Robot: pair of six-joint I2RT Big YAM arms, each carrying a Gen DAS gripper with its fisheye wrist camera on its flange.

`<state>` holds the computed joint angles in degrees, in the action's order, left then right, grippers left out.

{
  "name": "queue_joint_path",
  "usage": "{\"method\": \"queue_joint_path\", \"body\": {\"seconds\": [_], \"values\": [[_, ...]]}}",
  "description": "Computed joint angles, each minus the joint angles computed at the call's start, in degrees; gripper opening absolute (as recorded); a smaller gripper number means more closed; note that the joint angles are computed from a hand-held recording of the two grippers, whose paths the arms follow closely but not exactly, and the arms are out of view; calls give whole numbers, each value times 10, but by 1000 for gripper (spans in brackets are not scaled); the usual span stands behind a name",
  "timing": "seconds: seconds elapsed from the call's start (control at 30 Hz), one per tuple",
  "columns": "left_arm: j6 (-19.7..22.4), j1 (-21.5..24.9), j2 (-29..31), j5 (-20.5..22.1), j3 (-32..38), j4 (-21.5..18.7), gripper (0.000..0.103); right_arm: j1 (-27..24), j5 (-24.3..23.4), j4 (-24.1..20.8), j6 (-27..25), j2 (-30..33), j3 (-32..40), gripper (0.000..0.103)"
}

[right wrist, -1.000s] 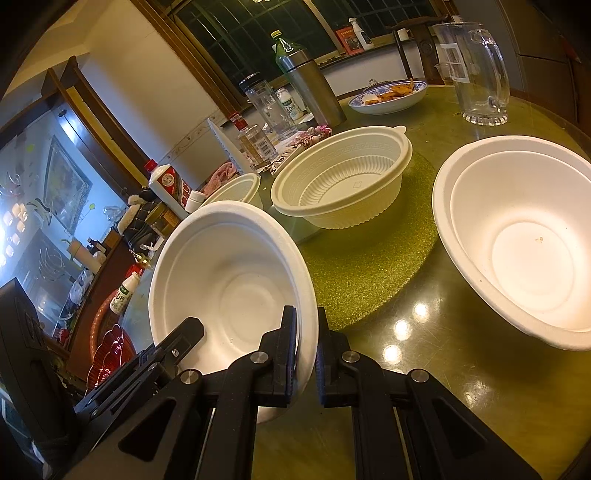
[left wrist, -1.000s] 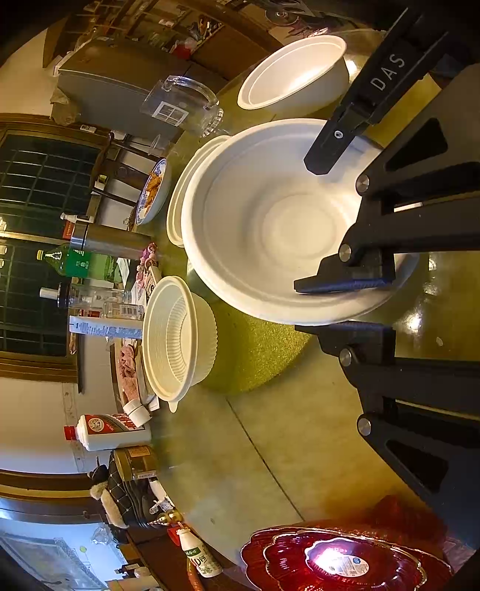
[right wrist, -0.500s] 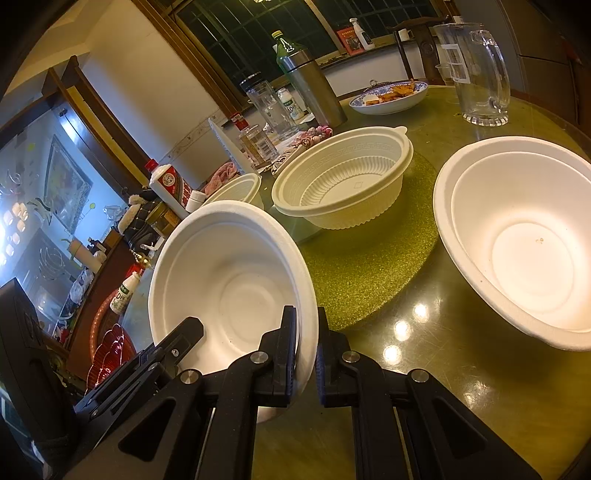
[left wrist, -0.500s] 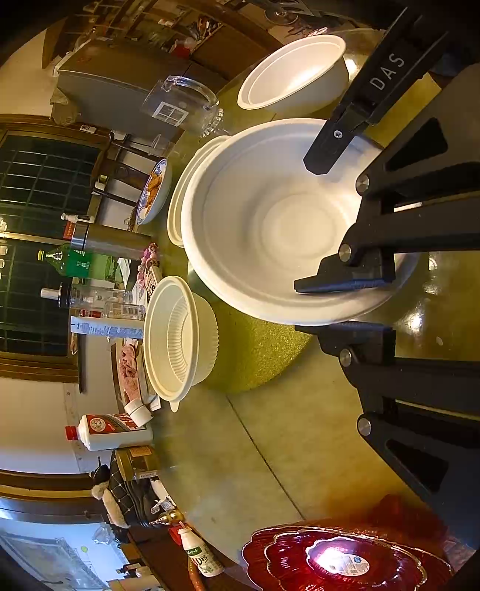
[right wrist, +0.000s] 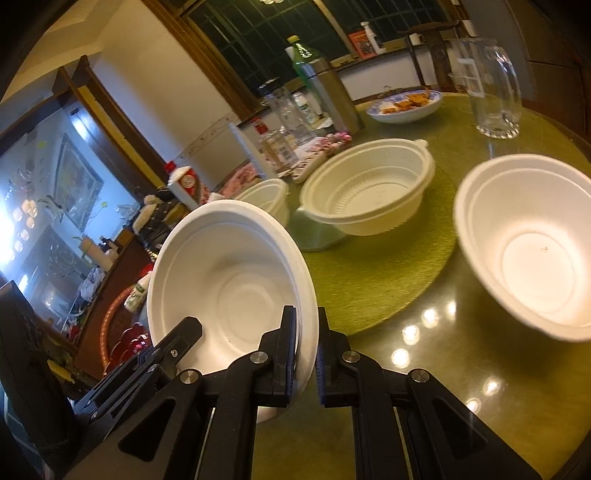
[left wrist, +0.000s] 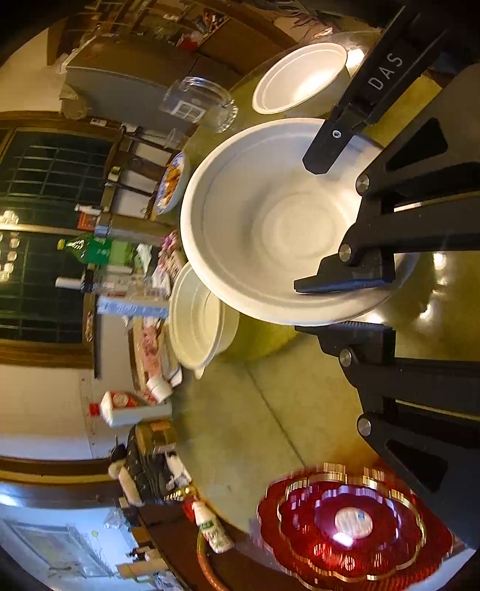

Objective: Organize plates and bowls
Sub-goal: 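Carry the white foam bowl toward the red plate stack with both tools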

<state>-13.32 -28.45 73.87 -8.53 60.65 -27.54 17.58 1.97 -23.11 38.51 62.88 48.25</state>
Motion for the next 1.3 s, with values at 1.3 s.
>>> {"method": "queue_joint_path", "body": {"seconds": [1.3], "values": [[8,222,-156,38,-89,-46,13,234,58,-52,-41,142,187,9]]}}
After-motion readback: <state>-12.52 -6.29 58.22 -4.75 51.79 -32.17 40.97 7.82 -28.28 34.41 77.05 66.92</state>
